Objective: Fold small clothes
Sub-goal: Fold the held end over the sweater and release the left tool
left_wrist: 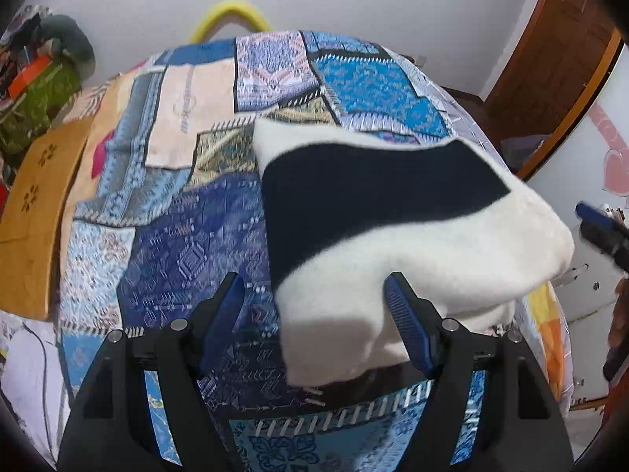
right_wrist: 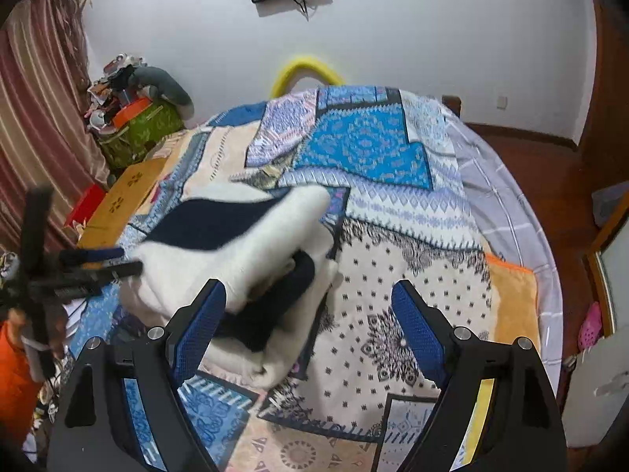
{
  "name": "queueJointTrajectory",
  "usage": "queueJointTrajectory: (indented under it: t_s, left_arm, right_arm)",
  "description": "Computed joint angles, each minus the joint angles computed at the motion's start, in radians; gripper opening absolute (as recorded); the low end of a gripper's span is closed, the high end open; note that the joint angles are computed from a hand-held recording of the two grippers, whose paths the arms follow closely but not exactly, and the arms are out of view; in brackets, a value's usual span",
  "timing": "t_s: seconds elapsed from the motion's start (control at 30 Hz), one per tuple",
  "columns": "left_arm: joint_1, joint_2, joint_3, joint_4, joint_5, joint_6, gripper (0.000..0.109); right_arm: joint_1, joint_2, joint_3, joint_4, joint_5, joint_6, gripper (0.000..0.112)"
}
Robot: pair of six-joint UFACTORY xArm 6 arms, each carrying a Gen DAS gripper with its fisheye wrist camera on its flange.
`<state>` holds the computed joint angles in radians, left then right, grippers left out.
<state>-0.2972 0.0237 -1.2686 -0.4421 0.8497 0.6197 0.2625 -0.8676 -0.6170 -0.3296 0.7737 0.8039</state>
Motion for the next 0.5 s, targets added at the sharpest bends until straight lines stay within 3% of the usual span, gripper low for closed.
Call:
queueJointTrajectory:
  t_s: [0.13, 0.5]
  left_arm:
    - [0.018, -0.012, 0.038, -0.016, -0.010, 0.027, 0.084]
    - [0.069, -0.007, 0.064, -0.052, 0.033, 0.064, 0.089]
  right_arm:
    - [0.012, 0.044, -0.037, -0.024, -0.020, 0.013, 0.084]
    - [0.037, 0.185, -0.035, 0.066, -0.060, -0.017, 0.084]
